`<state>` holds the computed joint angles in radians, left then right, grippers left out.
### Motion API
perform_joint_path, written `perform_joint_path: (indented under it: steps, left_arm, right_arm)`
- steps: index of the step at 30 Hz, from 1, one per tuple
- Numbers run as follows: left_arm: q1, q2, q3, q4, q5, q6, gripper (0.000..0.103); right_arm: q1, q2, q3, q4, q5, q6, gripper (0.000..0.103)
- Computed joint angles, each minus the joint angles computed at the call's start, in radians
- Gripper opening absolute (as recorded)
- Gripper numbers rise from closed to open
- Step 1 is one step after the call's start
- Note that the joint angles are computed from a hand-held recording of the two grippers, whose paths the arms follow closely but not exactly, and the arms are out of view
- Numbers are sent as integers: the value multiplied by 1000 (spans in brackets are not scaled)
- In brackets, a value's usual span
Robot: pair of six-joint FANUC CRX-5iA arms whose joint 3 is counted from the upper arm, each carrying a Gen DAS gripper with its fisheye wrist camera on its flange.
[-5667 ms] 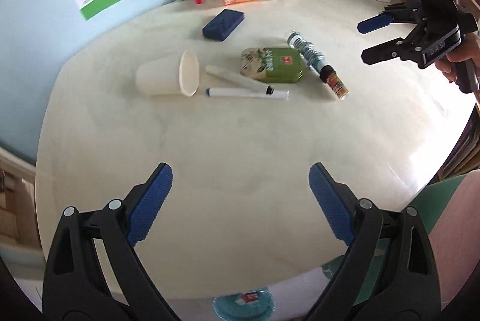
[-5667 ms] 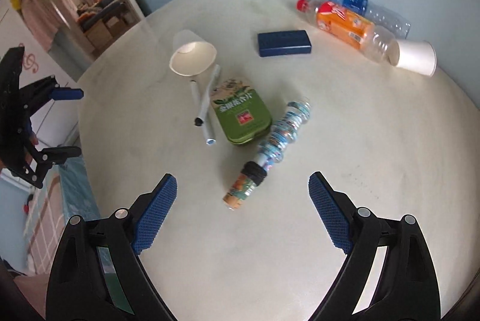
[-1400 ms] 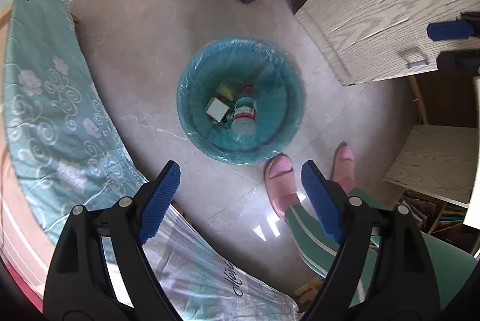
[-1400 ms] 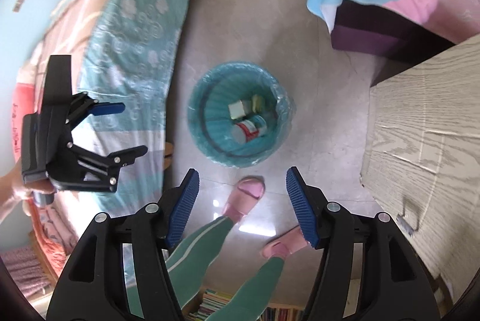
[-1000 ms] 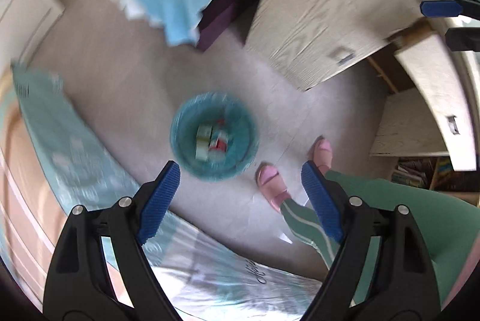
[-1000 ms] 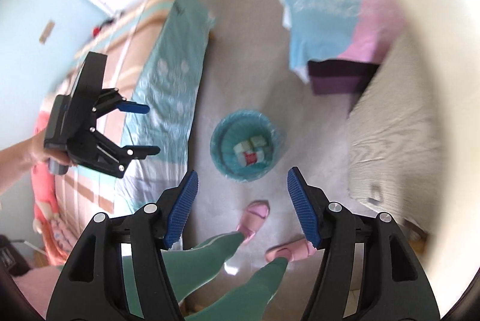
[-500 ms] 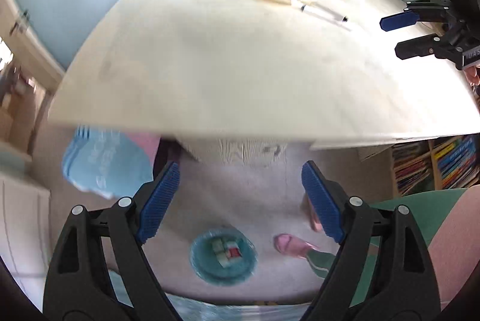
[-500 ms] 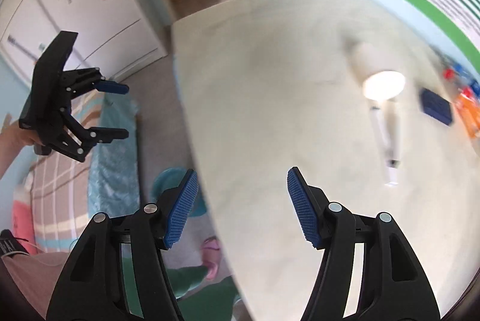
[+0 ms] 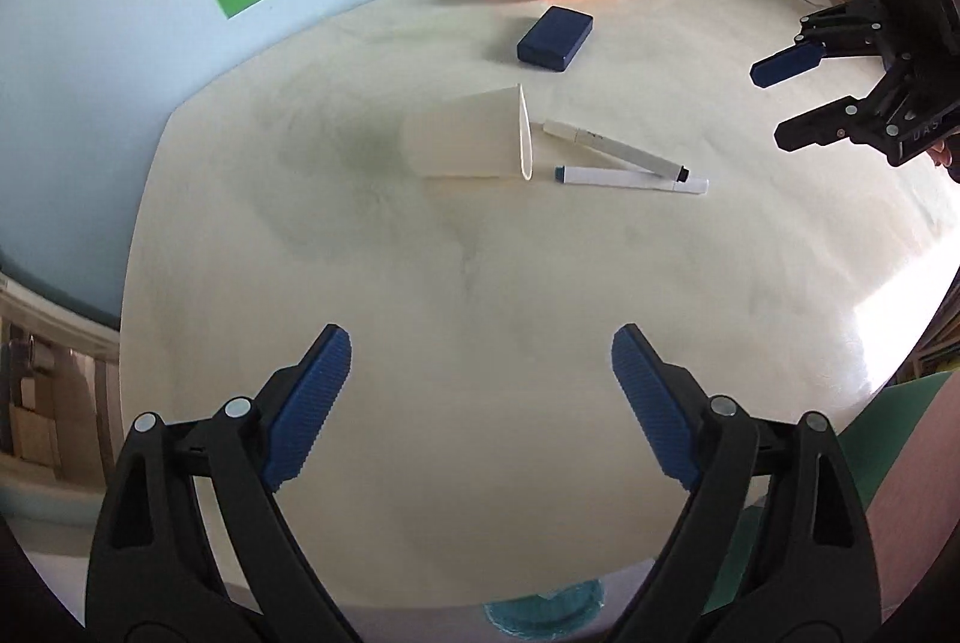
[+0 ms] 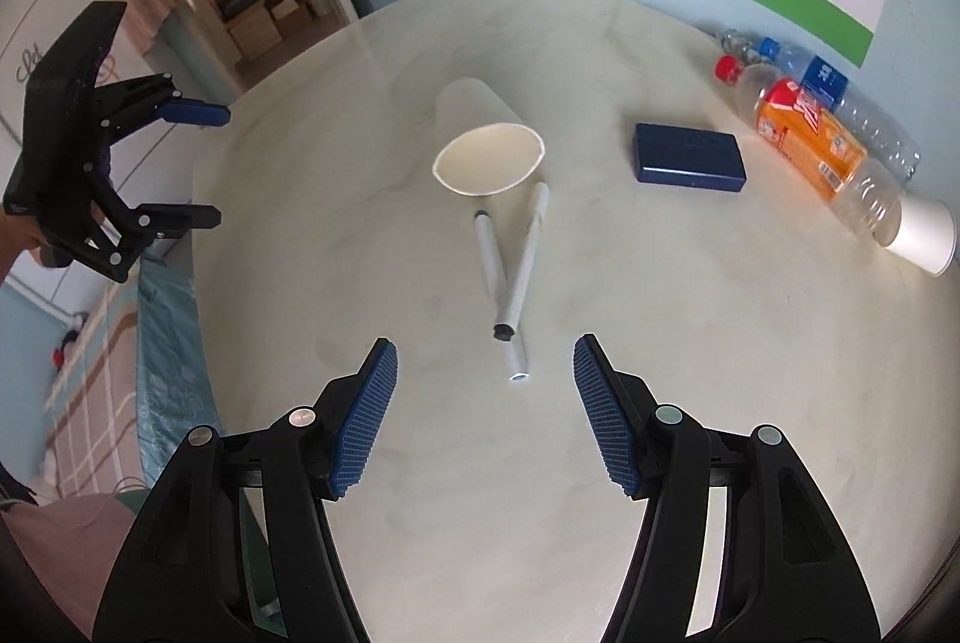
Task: Collect trash
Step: 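Return both tools to the table toward the paper cup and markers, then grasp the white paper cup with left tool while right tool grasps a white marker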
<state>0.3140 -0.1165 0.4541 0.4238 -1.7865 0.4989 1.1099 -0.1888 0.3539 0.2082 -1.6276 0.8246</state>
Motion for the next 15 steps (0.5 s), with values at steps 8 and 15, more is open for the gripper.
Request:
perform_joint_path:
  steps: [8, 15]
  left_arm:
    - [-139, 228, 219, -27, 9, -263, 87]
    - [-221, 385, 339, -43, -22, -457, 87]
  right_arm:
    - [-138, 62, -16, -50, 67, -86, 48]
    - [-173, 149, 2, -59, 92, -180, 36]
